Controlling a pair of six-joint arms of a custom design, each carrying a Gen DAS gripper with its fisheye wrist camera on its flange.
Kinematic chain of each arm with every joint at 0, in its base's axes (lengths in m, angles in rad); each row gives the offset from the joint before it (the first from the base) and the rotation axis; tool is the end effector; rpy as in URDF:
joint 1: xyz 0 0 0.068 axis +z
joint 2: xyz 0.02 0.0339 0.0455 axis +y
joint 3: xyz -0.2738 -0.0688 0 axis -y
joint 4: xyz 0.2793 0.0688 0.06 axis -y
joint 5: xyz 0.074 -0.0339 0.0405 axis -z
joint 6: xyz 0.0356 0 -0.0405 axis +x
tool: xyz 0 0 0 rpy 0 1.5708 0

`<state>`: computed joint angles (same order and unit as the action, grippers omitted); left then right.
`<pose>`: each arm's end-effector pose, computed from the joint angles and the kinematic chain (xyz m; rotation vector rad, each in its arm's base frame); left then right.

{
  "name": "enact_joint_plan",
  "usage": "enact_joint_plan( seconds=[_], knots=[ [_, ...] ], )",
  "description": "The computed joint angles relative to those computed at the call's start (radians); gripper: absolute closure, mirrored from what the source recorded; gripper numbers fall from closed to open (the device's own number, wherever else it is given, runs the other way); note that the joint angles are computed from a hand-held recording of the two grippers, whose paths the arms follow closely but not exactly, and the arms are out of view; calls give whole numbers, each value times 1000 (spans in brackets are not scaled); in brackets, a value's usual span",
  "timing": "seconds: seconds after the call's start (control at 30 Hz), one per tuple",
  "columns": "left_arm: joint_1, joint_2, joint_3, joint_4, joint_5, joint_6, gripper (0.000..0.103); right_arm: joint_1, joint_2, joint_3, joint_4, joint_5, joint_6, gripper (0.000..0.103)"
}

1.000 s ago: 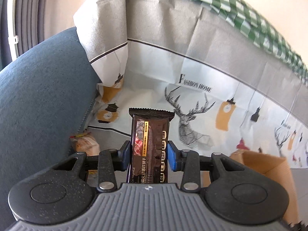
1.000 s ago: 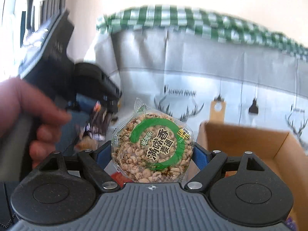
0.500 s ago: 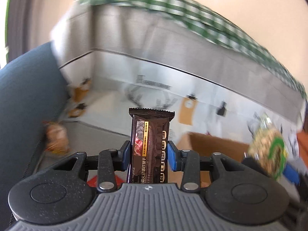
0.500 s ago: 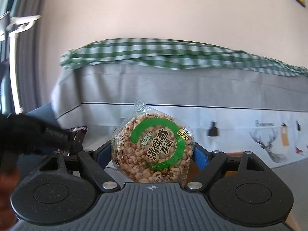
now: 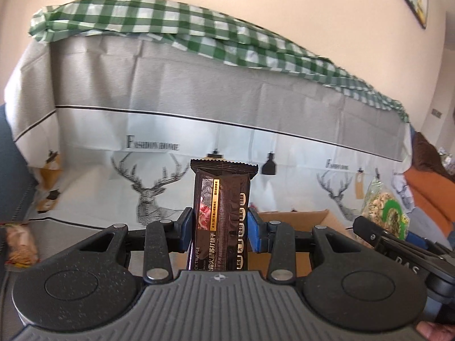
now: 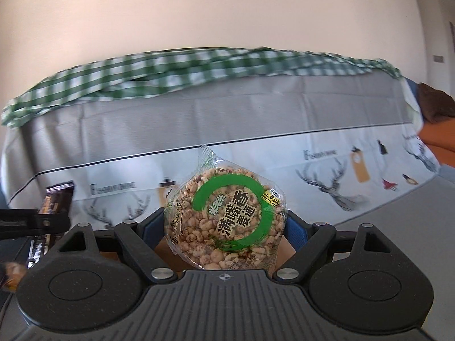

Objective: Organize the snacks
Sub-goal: 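Carry the peanut cake with the right gripper while left carries wafer over box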

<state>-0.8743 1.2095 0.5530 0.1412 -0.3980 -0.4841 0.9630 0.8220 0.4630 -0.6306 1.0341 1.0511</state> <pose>0.1864 -0.2014 0.1940 0.1615 2.0637 -0.4302 0.1204 0.1195 0.1950 0.4247 1.9685 -0.1014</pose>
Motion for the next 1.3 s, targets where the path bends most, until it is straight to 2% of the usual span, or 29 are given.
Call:
enact_joint_plan(
  seconds=[0.17,0.53,1.3],
  knots=[
    [-38,40,9,65,35,24,60,-26,-35,-19,-34,22,26,17],
    [-114,95,9,137,13,101,60,-25,-13,-16,-59,36,73,17],
    [-112,103,14,135,17,95,60,-34,10,-12,-45,25,61,17]
  ],
)
